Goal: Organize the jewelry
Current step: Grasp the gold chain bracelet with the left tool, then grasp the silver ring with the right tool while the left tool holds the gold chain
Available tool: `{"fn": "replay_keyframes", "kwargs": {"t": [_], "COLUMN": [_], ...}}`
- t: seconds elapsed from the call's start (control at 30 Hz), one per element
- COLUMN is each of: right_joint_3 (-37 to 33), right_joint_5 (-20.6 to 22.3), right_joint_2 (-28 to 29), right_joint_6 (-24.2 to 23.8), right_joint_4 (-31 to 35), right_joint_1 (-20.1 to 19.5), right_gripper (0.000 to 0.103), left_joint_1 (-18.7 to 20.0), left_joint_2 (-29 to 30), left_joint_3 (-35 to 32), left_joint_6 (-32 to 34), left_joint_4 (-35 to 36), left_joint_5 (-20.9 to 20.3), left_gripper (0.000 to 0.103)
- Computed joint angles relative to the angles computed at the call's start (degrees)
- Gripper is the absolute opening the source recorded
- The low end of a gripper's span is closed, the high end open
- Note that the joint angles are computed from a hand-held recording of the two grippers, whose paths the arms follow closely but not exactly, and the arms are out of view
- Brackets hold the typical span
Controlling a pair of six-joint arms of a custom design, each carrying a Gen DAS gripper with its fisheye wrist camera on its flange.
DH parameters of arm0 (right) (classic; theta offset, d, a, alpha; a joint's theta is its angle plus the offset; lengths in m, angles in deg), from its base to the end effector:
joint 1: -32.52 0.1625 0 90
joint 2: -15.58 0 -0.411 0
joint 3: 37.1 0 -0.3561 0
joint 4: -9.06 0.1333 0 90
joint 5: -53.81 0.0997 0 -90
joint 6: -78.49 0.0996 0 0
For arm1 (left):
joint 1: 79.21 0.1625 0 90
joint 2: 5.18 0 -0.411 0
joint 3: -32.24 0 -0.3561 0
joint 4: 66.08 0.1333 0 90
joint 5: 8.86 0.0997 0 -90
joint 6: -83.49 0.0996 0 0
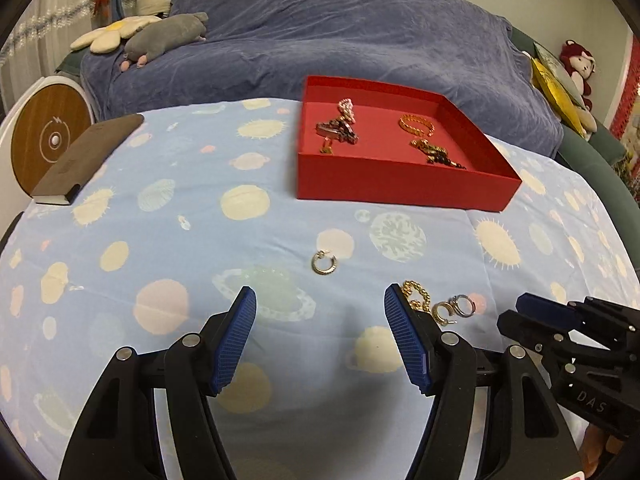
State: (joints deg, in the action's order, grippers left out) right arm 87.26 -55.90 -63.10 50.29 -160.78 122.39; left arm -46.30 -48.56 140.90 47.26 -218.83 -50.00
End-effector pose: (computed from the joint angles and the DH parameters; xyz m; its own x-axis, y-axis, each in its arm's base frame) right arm 0.0987 -0.4648 0.2891 -0.8302 -0.2222 0.5113 -0.4430 0.8198 -0.3630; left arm -0.3438 -0.4706 0.0515 -0.7615 0.1393 -0.6330 0.4818 0.7750 -0.4091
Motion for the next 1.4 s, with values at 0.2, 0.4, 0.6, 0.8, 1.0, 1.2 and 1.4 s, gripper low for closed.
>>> {"fn": "replay_keyframes", "kwargs": {"t": [0.2,0.4,0.6,0.8,1.0,1.2,1.4], "right_joint_3": [-0.5,-0.8,-0.9,-0.8,-0.9,-1.2,-1.5], "right_joint_5": [0.0,0.3,0.2,0.3,0.4,0.7,0.0], "right_joint_2": [0.1,0.0,-0.2,-0.3,0.1,0.9,3.0], "right_joint_6": [0.3,0.5,0.9,0.7,0.6,0.4,-0.2], "right_joint_4": [0.4,1.3,2.3,2.5,2.4,2.2,1.5], "right_joint_1": [-1.0,-1.6,-2.1,-1.8,-1.3,-0.7,-0.6], "right_gripper": [0.03,0.03,0.03,0.03,0.03,0.03,0.03], "left_joint_1": [0.7,1.0,0.6,0.5,1.3,1.4,1.1], "left_joint_2": [3.4,5.9,7.8,7.5,4.6,2.0,0.3], "left_joint_3": [-2.5,-4.5,-4.9,-4.9,-3.5,-2.0,-1.1], "left_joint_6": [2.0,3.5,6.1,7.3,4.4,3.4,2.9], "left_joint_4": [-1.9,-2.0,-3.3,-3.1,-3.4,-4.8,-5.4], "left_joint_5": [-2.1,-3.7,-2.4,-3.9,-5.4,-4.7,-4.8], "left_gripper": [0.063,0.053,0.023,0.002,0.002,0.002,0.002]}}
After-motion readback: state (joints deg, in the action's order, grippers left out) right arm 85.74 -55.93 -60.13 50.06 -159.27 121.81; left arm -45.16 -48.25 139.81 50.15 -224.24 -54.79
